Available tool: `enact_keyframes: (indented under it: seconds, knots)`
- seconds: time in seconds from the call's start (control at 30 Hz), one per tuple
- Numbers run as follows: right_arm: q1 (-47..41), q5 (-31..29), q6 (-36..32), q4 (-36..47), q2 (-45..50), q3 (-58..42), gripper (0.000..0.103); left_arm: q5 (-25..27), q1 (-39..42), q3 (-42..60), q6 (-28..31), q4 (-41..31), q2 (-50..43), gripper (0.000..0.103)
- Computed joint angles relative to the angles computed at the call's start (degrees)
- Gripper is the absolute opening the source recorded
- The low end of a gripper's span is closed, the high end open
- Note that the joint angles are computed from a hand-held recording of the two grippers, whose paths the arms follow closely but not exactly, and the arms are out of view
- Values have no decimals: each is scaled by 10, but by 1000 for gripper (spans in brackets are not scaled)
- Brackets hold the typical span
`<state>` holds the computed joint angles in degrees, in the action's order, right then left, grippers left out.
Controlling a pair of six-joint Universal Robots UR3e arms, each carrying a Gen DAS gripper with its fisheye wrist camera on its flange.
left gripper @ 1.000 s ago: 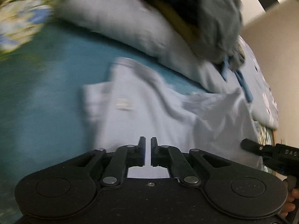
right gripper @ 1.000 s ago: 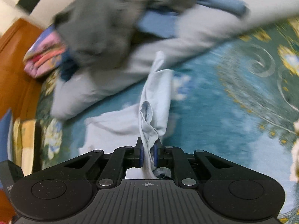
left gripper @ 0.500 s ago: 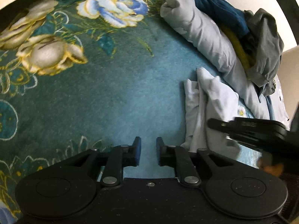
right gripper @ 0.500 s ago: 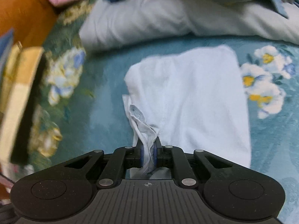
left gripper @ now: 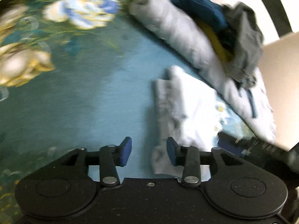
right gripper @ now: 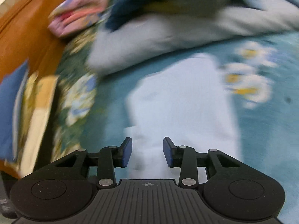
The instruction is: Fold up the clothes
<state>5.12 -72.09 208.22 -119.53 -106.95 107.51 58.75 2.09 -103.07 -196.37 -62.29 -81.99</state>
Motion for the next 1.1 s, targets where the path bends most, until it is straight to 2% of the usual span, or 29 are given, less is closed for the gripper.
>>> enact_keyframes:
  seconds: [0.03,0.07,0.1,0.13,0.27,0.37,0.5,0.57,0.73,0.8,0.87,0.93,1.0,1.1]
  knots:
    - [-18,-7,1,17,-32,25,36,-5,-14,16,-1,12,-26,47]
    - [-38,-9,5,38,-66,51,41,-10,-26,33,-1,21,-52,49]
    - [-62,-9,9,63,-102,77,50,-10,-40,48,-4,27,-73,53]
    - [-90,-8,8,93,-139,100,54,-10,-53,65,-7,31,-94,56]
    - [-218,70,12,208,-312,207,55,-22,-79,106,-46,30,-157,57]
    - [-248,93,30,243,-393,248,61,-19,-92,109,-77,51,-171,59]
    - [-226,101,52,228,-405,265,62,83,-136,164,-64,29,-171,58]
    - [-234,108,45,240,-417,266,63,109,-143,169,-53,37,-155,58]
    - [-304,129,-13,331,-474,259,63,43,-141,211,1,-5,-162,56]
    - [-326,136,-33,356,-485,255,63,44,-154,227,8,-13,-181,55]
    - [-332,137,-50,364,-483,249,63,53,-169,243,1,-20,-201,48]
    - [-338,138,-67,370,-481,245,63,50,-171,236,-19,-17,-210,25]
    - [-355,143,-90,395,-487,239,63,36,-165,201,-48,10,-202,7]
    - [-391,152,-135,452,-505,225,64,8,-142,117,-94,85,-163,1]
